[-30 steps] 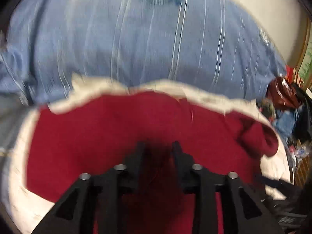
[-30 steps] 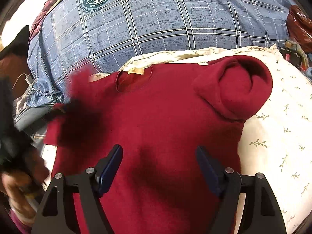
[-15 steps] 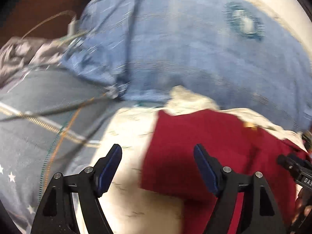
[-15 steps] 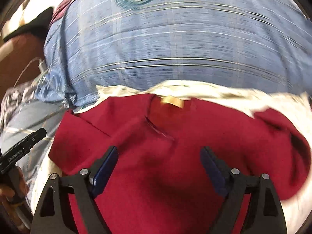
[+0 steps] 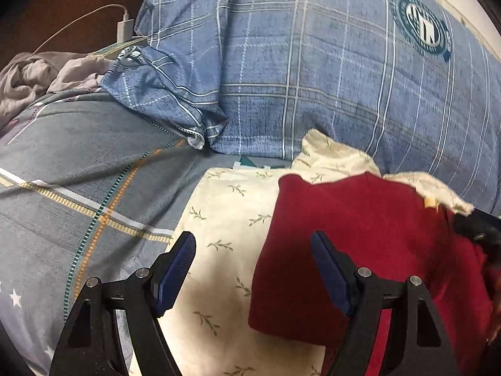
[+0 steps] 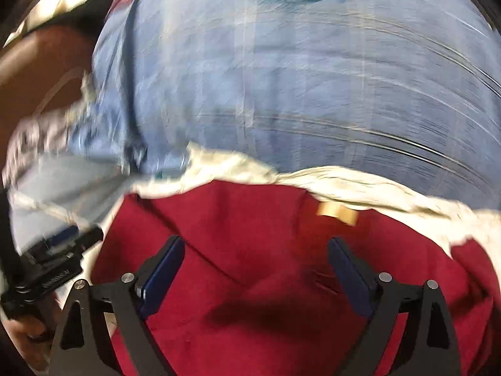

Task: Fold small clothes
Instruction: 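Fold the sleeve and side across the sweater body with the left gripper, release, then grasp the other sleeve and side with the right gripper and lift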

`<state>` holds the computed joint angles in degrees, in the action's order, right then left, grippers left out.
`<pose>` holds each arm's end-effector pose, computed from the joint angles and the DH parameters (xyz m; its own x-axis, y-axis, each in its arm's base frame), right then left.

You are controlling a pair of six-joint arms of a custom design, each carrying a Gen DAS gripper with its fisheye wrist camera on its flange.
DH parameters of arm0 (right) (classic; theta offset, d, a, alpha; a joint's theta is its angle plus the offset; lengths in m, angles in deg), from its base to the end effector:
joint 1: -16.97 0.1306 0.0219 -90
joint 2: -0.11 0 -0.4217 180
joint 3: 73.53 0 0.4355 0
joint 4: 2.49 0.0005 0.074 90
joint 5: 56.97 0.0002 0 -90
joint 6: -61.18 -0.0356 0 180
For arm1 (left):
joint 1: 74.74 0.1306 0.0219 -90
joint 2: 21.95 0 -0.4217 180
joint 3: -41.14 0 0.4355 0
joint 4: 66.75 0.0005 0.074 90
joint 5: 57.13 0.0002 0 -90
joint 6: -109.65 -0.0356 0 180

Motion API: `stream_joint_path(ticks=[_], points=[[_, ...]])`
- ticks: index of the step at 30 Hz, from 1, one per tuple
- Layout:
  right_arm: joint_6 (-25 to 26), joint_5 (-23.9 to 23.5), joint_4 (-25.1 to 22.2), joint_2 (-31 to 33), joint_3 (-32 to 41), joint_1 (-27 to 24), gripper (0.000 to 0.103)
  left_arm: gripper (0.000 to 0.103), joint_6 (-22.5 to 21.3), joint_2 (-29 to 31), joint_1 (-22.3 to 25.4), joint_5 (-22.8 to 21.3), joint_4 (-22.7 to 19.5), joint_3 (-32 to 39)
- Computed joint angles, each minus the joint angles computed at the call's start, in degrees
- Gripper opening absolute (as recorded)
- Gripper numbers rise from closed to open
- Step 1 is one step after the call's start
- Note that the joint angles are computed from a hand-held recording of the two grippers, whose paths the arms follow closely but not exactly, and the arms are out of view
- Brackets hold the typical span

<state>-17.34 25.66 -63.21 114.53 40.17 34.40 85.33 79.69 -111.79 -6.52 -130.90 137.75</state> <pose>0.6512 0.2087 0.4130 -0.7505 -0.4425 -0.4909 -0.5152 0.8569 0.0153 0.4736 -0.3298 0.4105 -0.5675 -0.4540 -0.6869 -0.5622 0.8232 -0.0796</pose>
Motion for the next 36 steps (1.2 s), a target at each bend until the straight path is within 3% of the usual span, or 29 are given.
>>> stream_joint_path(ticks=[2, 5, 9, 11, 14, 17, 19, 20, 21, 22, 25, 26, 31, 36], points=[[2.6, 5.2, -2.5, 0.2, -0.3, 0.5, 0.082, 0.075, 0.2, 0.2, 0.1, 0.0, -0.6, 0.4], [8.2, 7.9, -2.7, -4.9, -6.3, -1.7, 0.083, 0.075, 0.4, -0.5, 0.2, -0.3, -0.2, 0.0], [8.1, 3.4, -5.3, -10.9, -11.0, -7.7, 0.083, 0.075, 1.4, -1.3, 0.2, -0.9, 0.1, -0.4], [4.6, 0.5, -3.0, -12.9, -12.1, -10.2, 0.086, 0.075, 1.7, -1.4, 0.1, -1.2, 0.4, -0.4], [0.7, -1.8, -0.5, -12.3, -11.6, -11.2, 0.094, 0.075, 2.2, -1.1, -0.1, -1.0, 0.0, -0.5], [0.5, -3.2, -1.2, -9.7, -10.3, -10.3, 0.092, 0.075, 3.6, -1.3, 0.0, -0.4, -0.5, -0.8], [2.0, -2.8, -0.5, -9.1, -10.7, -9.3, 0.087, 0.075, 4.2, -1.5, 0.2, -0.8, -1.0, -1.0], [3.3, -1.0, -0.1, -8.5, -10.9, -8.4, 0.073, 0.075, 4.9, -1.5, 0.3, -1.3, -1.6, -0.9], [3.9, 0.6, -0.2, -8.3, -11.4, -7.6, 0.052, 0.075, 5.2, -1.5, 0.4, -1.4, -1.8, -0.9], [4.1, 0.9, -1.2, -7.5, -11.2, -7.2, 0.044, 0.075, 5.5, -1.5, 0.6, -1.3, -1.9, -1.1], [6.3, 1.5, 2.8, -9.4, -14.3, -6.7, 0.030, 0.075, 5.8, -1.5, 1.1, -0.3, -1.7, -1.2], [7.5, 1.2, 2.2, -9.3, -14.0, -6.6, 0.011, 0.075, 5.8, -1.4, 1.1, -0.3, -1.8, -1.1], [7.6, 3.6, 8.3, -11.2, -12.2, -7.6, 0.010, 0.075, 4.8, -1.3, 0.9, -1.3, -1.2, -0.9], [4.1, 14.4, 8.6, -7.2, -7.7, -9.8, 0.011, 0.075, 3.6, -0.6, 0.7, -1.1, -0.7, -0.3]])
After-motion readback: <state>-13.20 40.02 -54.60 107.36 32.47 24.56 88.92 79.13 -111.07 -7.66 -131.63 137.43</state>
